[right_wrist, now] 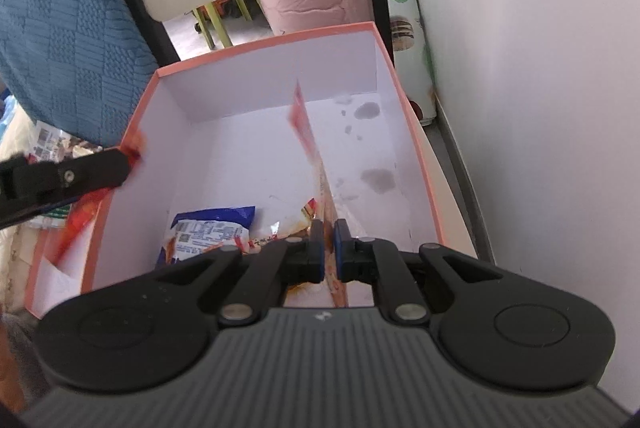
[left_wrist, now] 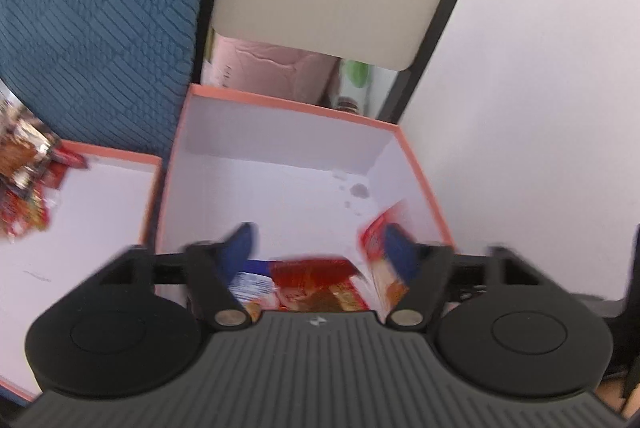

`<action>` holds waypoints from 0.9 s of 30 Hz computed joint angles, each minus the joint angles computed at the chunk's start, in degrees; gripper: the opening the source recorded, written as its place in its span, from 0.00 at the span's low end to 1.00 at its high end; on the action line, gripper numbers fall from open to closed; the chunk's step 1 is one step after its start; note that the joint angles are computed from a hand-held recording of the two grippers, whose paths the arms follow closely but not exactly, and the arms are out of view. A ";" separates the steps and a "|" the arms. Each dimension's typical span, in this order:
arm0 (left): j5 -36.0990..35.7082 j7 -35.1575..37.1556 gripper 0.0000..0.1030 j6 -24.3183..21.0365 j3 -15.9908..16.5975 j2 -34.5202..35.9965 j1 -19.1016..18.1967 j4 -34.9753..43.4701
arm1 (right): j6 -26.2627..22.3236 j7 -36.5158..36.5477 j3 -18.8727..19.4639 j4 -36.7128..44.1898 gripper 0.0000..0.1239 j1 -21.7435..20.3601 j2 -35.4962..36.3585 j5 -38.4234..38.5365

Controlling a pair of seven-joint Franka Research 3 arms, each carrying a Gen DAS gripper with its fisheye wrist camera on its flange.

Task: Organize snacks
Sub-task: 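Open both grippers to drop the snacks into the box, then raise both open tools out of the box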

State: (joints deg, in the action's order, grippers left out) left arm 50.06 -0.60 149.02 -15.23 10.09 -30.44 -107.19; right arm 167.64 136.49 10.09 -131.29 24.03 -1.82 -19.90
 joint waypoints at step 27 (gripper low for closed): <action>13.70 -9.09 0.95 -6.07 -6.20 -16.25 2.93 -8.06 | -0.65 20.72 12.66 -3.81 0.67 -11.46 -15.02 -20.58</action>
